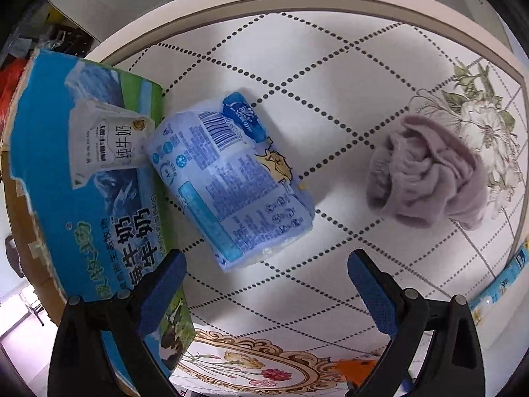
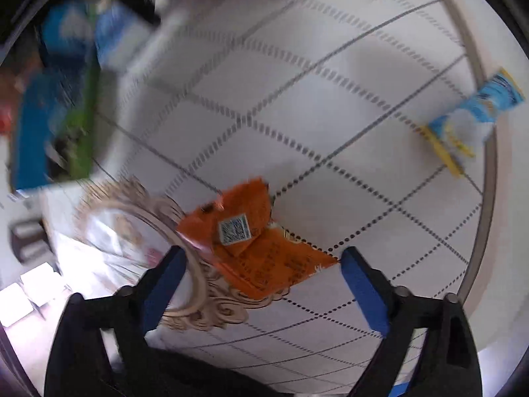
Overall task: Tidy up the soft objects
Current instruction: 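Grasp the blue milk pouch with the left tool while the right grasps the orange pack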
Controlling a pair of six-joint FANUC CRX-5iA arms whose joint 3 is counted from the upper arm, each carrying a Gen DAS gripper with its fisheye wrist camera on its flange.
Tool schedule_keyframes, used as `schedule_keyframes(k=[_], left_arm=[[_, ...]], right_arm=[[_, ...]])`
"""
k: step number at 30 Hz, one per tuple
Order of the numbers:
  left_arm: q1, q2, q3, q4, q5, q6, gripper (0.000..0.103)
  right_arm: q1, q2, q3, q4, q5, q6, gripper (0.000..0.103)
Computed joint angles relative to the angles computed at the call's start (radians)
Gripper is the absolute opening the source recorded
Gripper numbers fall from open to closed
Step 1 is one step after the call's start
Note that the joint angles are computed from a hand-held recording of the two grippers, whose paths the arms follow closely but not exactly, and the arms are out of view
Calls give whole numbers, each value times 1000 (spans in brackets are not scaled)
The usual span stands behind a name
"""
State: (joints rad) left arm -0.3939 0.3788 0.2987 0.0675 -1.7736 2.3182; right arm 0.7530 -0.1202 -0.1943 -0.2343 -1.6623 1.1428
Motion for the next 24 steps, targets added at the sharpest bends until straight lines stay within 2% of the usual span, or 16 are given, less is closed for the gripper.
schedule_keyframes(k=[1,2,3,4,5,6,7,8,13,18,20,21,22,24], left_arm=[[3,4,0,-5,3,0,100],[2,6,-1,-12,11,-1,100],[3,18,10,-21,18,-7,100],[-1,26,13,-35,23,-15,95],[1,33,12,-42,30,-20,81],[2,26,0,-42,45,-9,78],[10,5,-23,-33,84,15,65],[9,1,-25,-36,93,22,61],[-27,-35,-55,-29,133,-7,58],[-106,-90,-130,34,179,-84,58],[-127,-106,-162,68,193,-123,60],[-129,-120,-193,98,205,-131,60],[-127,-132,-215,116,216,-128,60],[-107,-185,-298,172,278,-108,61]], right_arm=[[-4,2,-7,-14,3,3,60],[-13,-8,-14,-23,15,-9,59],[-20,-12,-16,-23,18,-17,53],[-23,-16,-15,-17,20,-25,47],[-24,-19,-15,-2,19,-38,46],[-24,-21,-17,11,20,-43,45],[-27,-22,-17,23,19,-48,44],[-36,-22,-13,27,19,-51,44],[-79,-27,0,43,20,-60,43],[-132,-25,19,30,23,-71,44],[-160,-22,29,4,18,-53,46],[-174,-22,36,-7,15,-43,52],[-189,-25,41,-11,15,-29,67],[-184,-35,40,5,22,-28,79]])
